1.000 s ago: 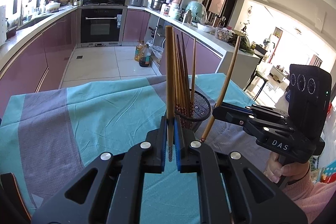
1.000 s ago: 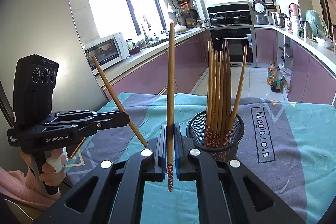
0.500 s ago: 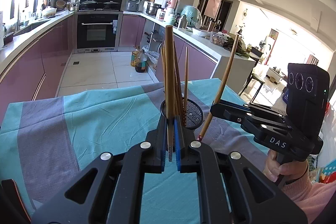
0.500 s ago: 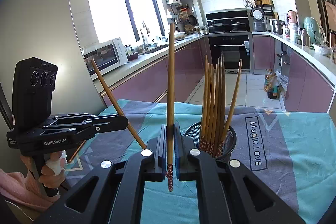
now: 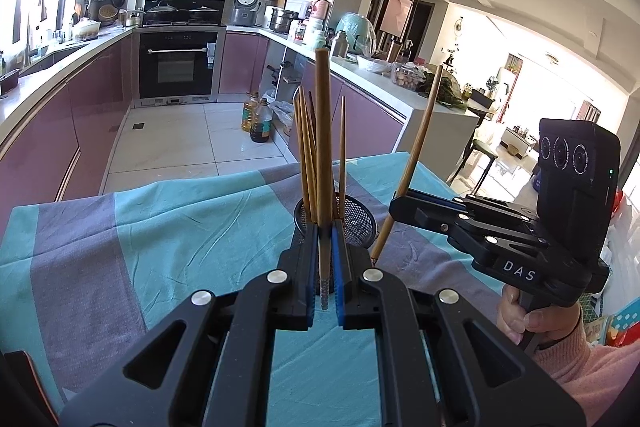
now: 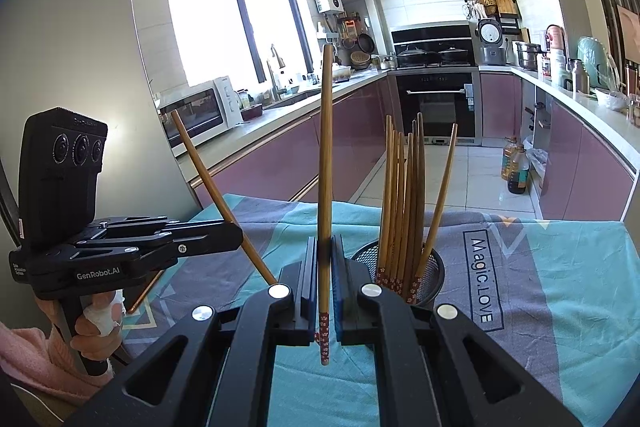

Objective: Organize utensils
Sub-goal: 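Carry both upright chopsticks over the black mesh cup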

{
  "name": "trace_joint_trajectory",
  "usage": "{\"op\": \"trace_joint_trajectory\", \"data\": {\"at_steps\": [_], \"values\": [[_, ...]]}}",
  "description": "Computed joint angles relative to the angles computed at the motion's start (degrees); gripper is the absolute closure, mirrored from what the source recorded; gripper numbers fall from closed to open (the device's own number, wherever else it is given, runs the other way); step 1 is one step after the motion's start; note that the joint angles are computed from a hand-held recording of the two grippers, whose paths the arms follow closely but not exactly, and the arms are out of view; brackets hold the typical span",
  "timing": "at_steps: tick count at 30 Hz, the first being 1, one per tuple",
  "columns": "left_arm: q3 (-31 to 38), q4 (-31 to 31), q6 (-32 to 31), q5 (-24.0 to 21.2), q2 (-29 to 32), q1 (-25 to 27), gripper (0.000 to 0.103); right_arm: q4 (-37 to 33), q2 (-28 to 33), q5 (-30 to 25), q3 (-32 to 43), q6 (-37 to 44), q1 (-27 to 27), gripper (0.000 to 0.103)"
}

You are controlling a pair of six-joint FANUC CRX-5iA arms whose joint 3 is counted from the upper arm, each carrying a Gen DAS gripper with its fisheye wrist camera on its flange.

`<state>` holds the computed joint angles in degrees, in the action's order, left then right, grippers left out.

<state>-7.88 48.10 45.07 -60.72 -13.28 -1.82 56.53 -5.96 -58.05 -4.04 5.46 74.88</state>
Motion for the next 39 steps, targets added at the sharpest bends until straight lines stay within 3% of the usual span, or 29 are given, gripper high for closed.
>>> {"op": "trace_joint_trajectory", "data": {"at_steps": [39], "values": [[1.1,2.45,-3.07,-1.05,0.32,-0.07,0.096,1.69,0.28,0.3,0.18,0.17,-0.89,0.098]]}}
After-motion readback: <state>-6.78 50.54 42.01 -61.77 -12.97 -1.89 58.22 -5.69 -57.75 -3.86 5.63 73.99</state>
